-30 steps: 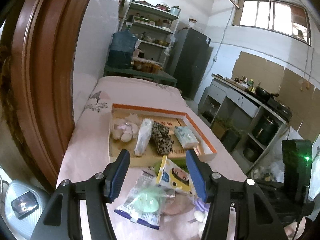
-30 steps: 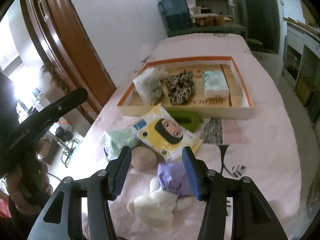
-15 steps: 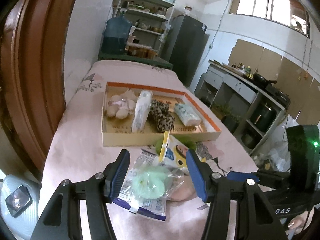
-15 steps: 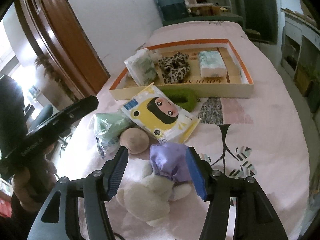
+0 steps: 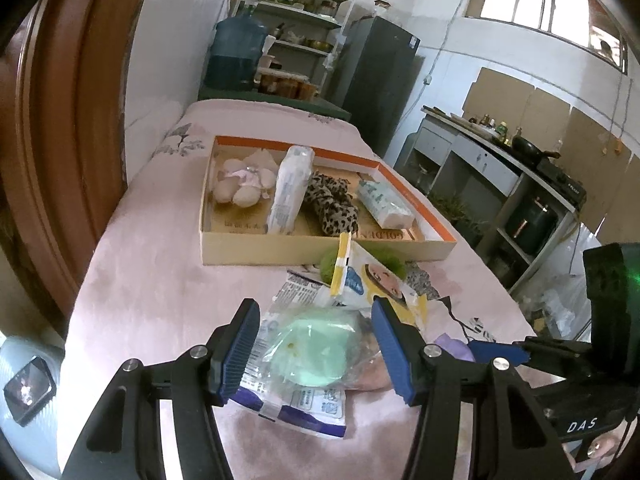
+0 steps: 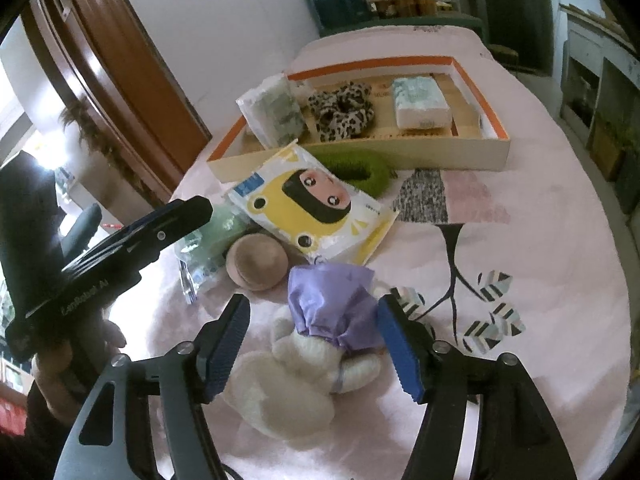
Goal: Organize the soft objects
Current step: 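Grasp the bagged green pad with the left gripper while the right gripper grasps the purple-hooded white plush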
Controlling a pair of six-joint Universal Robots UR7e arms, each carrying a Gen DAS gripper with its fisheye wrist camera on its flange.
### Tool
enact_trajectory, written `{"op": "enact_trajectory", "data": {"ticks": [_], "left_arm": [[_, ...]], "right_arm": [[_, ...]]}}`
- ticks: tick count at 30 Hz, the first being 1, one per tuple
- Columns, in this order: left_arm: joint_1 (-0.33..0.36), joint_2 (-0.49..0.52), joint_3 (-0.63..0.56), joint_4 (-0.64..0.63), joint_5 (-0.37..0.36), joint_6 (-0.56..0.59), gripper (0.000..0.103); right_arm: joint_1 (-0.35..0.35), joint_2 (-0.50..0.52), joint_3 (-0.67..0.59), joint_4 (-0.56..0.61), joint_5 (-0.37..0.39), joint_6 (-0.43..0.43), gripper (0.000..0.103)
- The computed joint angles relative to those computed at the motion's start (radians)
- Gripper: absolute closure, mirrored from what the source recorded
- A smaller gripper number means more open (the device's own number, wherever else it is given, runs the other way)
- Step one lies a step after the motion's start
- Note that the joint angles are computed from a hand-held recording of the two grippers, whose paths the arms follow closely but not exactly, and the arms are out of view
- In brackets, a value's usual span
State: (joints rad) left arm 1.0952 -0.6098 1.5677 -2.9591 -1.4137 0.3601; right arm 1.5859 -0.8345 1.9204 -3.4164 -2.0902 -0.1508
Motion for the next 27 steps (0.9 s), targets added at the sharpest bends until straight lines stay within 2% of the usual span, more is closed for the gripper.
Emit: {"op": "enact_trajectory", "data": {"ticks": [7, 12, 19, 21, 24, 27], "left_arm": [[0.008, 0.003, -0.008, 0.02, -0.012, -0.011, 0.045], [0.013, 0.009, -0.024, 0.07, -0.022, -0.033, 0.045], [0.013, 0.007, -0.015, 0.064, -0.023, -0.045, 0.045], [0.015, 0.006, -0.012, 0.055, -0.03, -0.054, 0.05], [0.018, 0.004, -0.006, 0.04, -0.035, -0.062, 0.053], [0.02, 0.002, -0.001, 0.03, -0.034, -0.061, 0.053]], "right_arm": [[-0.009, 0.006, 0.006, 0.009, -0.013, 0.008, 0.034], [-0.021, 0.004, 0.022, 0.0, 0.008, 0.02, 0.033], [-0.03, -0.002, 0.039, -0.009, 0.038, 0.024, 0.033], [-0.031, -0.002, 0.043, -0.016, 0.044, 0.022, 0.033], [-0.031, -0.004, 0.047, -0.017, 0.05, 0.017, 0.034], [-0.035, -0.008, 0.053, -0.02, 0.067, 0.02, 0.039]]}}
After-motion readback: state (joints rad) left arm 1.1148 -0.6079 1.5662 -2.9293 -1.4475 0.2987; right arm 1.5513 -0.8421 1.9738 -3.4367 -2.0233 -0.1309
